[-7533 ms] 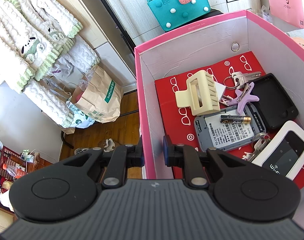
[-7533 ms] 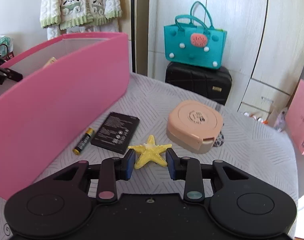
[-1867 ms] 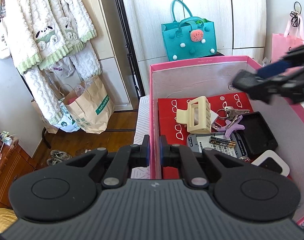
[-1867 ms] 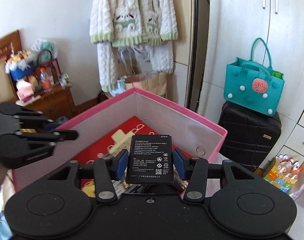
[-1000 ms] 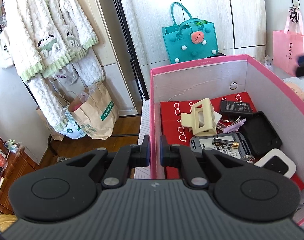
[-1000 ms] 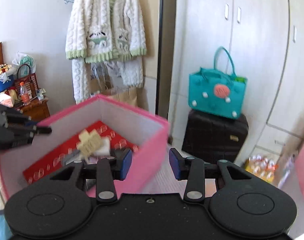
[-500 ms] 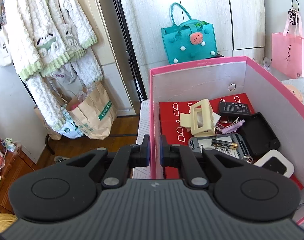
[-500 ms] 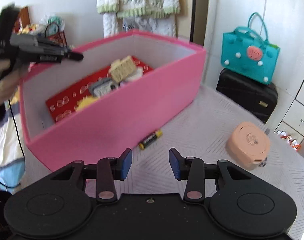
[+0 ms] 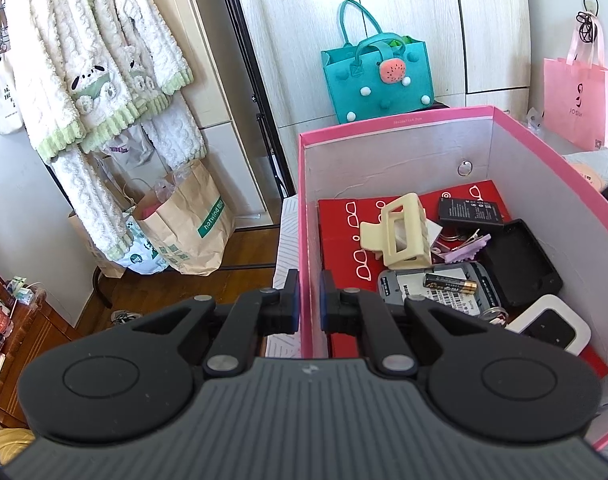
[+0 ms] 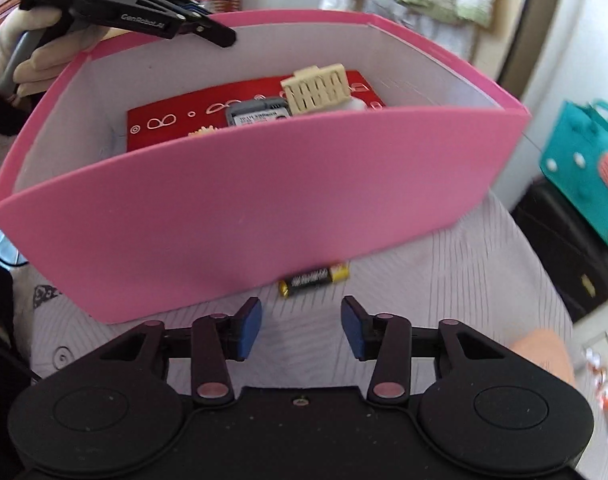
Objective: Organize rigid objects
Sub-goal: 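Lower the right gripper to the AA battery and grasp it, then carry the AA battery into the pink box and release it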
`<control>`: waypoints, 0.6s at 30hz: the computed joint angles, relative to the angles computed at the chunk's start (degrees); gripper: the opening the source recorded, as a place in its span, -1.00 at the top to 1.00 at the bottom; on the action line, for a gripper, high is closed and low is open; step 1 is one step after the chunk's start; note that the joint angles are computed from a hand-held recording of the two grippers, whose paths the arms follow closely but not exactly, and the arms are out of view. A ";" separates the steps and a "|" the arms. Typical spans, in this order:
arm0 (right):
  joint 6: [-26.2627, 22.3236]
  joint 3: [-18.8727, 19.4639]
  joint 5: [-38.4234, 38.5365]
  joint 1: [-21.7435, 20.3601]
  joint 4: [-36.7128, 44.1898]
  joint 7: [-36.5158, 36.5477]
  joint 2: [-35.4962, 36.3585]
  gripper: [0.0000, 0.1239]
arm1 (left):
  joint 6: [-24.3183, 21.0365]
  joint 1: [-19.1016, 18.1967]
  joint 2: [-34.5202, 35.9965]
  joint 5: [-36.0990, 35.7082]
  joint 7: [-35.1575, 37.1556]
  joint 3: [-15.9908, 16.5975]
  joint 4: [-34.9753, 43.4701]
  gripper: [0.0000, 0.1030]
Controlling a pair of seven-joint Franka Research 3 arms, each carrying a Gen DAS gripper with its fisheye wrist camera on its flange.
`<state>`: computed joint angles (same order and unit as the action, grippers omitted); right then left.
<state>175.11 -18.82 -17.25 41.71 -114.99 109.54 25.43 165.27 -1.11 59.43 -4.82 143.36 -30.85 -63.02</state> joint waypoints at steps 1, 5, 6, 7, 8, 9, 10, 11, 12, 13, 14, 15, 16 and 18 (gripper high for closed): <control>0.33 1.55 0.24 -1.75 0.31 -1.91 0.14 0.08 | -0.26 -0.11 0.00 -0.05 -0.38 0.19 0.19 0.86; 1.67 12.49 5.81 -12.97 1.15 -13.00 0.51 0.00 | -2.68 -0.47 0.26 -0.38 -0.91 0.66 1.62 0.85; 1.64 16.17 8.01 -16.59 1.30 -16.06 0.58 -0.02 | -2.89 -0.59 0.22 -0.56 -0.89 0.82 1.69 0.85; 1.79 19.70 9.96 -20.09 1.37 -19.24 0.73 -0.09 | -3.02 -0.66 0.26 -0.67 -0.61 0.86 1.83 0.84; 2.43 22.19 11.39 -22.56 1.31 -21.82 1.05 -0.12 | -2.98 -0.66 0.21 -0.78 -0.28 0.88 1.76 0.84; 3.26 25.25 12.83 -25.59 1.12 -24.69 1.36 -0.12 | -3.08 -0.78 0.29 -0.89 -0.16 1.01 1.95 0.83; 3.96 28.73 14.22 -28.96 0.90 -27.62 1.69 -0.12 | -3.13 -0.78 0.25 -1.12 -0.11 1.00 1.89 0.83; 4.43 31.79 15.35 -31.91 0.66 -30.23 1.92 -0.12 | -3.45 -0.73 0.25 -1.34 0.03 0.89 1.99 0.82; 4.39 33.78 16.05 -33.85 0.73 -32.41 2.16 -0.12 | -3.95 -0.71 0.33 -1.56 0.23 0.78 2.27 0.80; 4.21 35.10 16.59 -35.10 0.87 -34.26 2.35 -0.12 | -4.23 -0.66 0.27 -1.77 0.51 0.73 2.25 0.78; 3.87 36.35 17.13 -36.24 1.05 -36.06 2.50 -0.11 | -4.46 -0.85 0.27 -1.86 0.62 0.98 2.46 0.77; 3.39 37.51 17.61 -37.28 1.36 -37.89 2.70 -0.10 | -4.28 -1.05 0.16 -1.94 0.57 1.35 2.38 0.77; 2.86 38.83 18.17 -38.49 1.71 -39.80 2.93 -0.08 | -4.09 -1.15 0.04 -2.00 0.59 1.56 2.23 0.77; 1.76 42.54 20.21 -41.82 2.26 -43.50 3.54 0.01 | -4.27 -1.43 0.07 -2.00 0.43 1.97 2.53 0.77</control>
